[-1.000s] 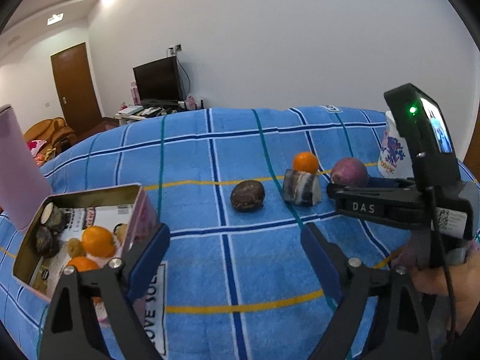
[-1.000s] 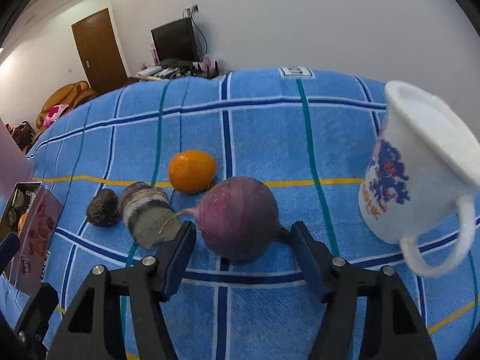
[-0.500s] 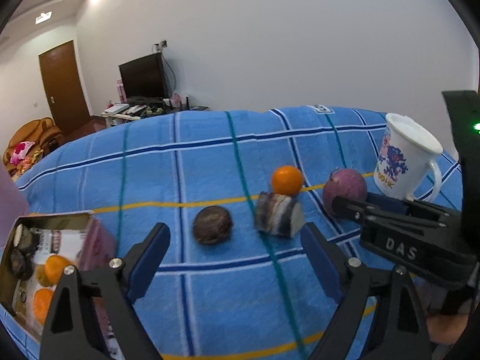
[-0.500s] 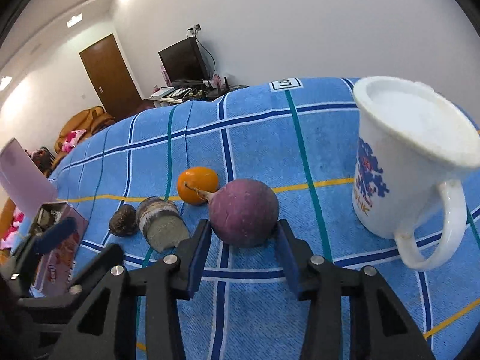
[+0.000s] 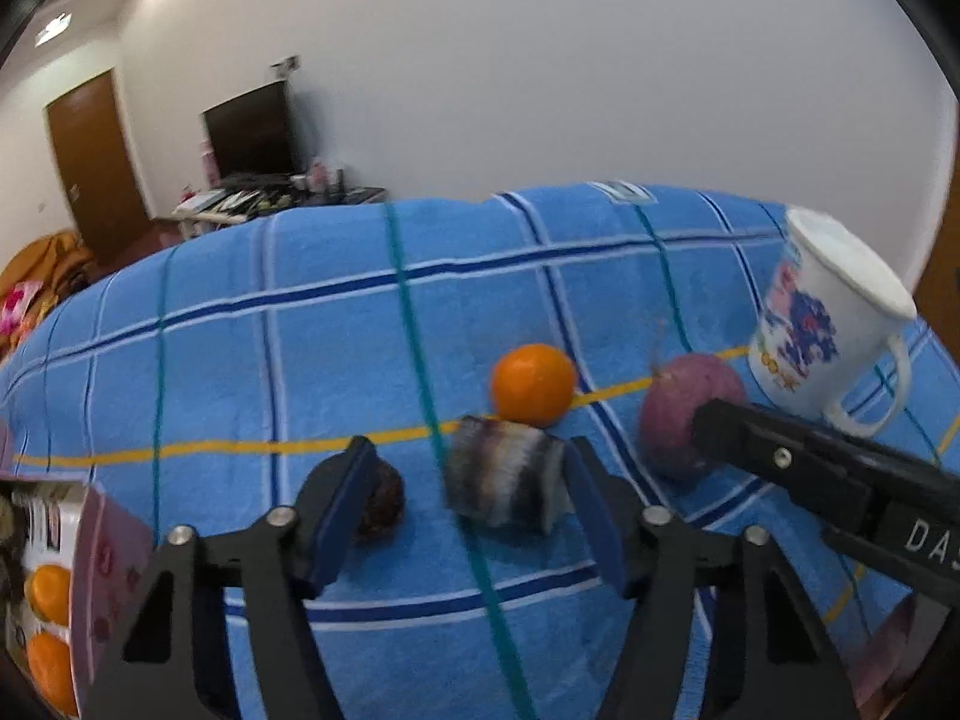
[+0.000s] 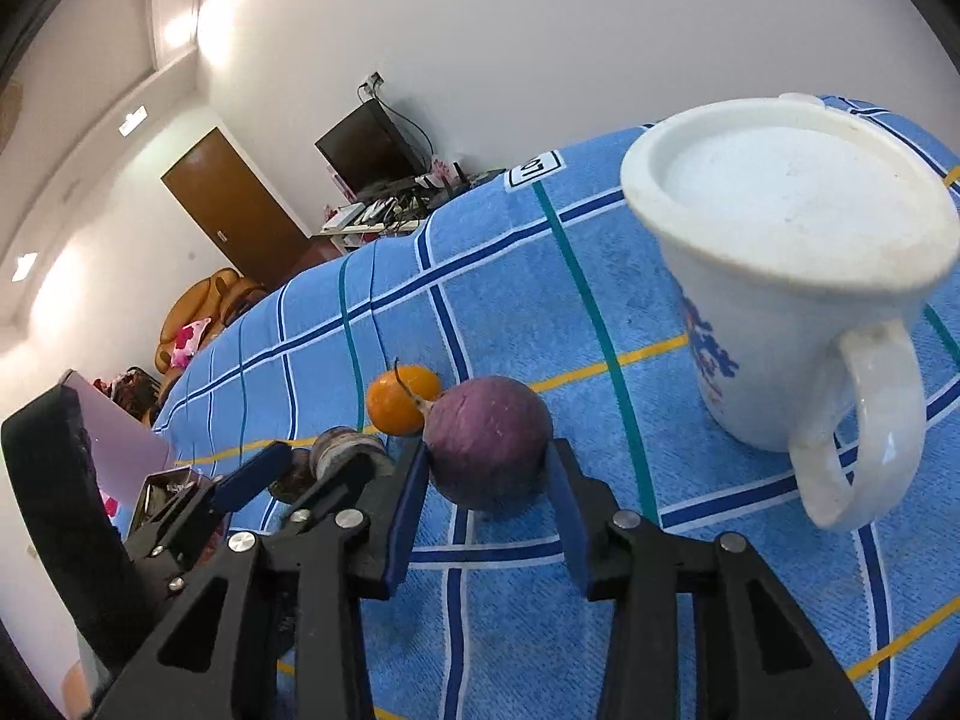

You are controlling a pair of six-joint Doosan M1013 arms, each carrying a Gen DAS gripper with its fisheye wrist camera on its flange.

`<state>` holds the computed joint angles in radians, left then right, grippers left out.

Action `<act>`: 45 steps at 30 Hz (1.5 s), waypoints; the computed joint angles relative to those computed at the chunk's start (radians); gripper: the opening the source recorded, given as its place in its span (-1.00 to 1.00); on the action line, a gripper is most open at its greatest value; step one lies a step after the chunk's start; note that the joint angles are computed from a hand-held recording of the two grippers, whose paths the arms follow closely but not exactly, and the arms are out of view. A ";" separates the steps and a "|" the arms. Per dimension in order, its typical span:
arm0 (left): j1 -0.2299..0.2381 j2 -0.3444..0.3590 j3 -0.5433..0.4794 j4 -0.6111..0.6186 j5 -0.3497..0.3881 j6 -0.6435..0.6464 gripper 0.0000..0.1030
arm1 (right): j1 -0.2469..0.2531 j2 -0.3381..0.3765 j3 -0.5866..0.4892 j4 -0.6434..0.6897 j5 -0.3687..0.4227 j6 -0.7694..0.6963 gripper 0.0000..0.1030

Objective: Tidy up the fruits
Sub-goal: 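Grasp the purple-striped taro slice with the left tool while the right tool grasps the purple radish, then lift the taro slice with the left tool while the right tool carries the radish over the tin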

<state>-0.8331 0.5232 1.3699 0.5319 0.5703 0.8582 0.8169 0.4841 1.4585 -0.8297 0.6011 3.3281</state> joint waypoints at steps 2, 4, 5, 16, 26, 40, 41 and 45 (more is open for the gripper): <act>-0.004 0.012 -0.019 -0.054 0.024 0.088 -0.04 | 0.001 0.005 -0.007 0.001 0.007 -0.009 -0.17; -0.001 0.021 -0.034 -0.089 0.044 0.114 -0.09 | 0.002 0.008 -0.014 0.005 0.015 -0.022 -0.17; 0.006 0.018 -0.030 -0.118 0.025 0.120 -0.11 | 0.002 0.009 -0.015 0.007 0.016 -0.028 -0.17; 0.004 -0.061 0.104 0.185 -0.150 -0.283 -0.20 | 0.003 0.021 -0.039 0.019 0.045 -0.100 -0.09; -0.019 -0.141 0.218 0.500 -0.153 -0.622 -0.20 | -0.005 0.071 -0.128 0.131 0.156 -0.312 0.32; -0.049 -0.148 0.231 0.646 -0.068 -0.735 -0.20 | -0.001 0.102 -0.172 0.115 0.274 -0.363 0.00; -0.048 -0.148 0.233 0.665 -0.058 -0.748 -0.20 | 0.001 0.094 -0.157 0.099 0.251 -0.337 0.00; -0.042 -0.165 0.254 0.698 -0.061 -0.808 -0.20 | -0.004 0.013 -0.008 -0.121 -0.053 -0.033 0.00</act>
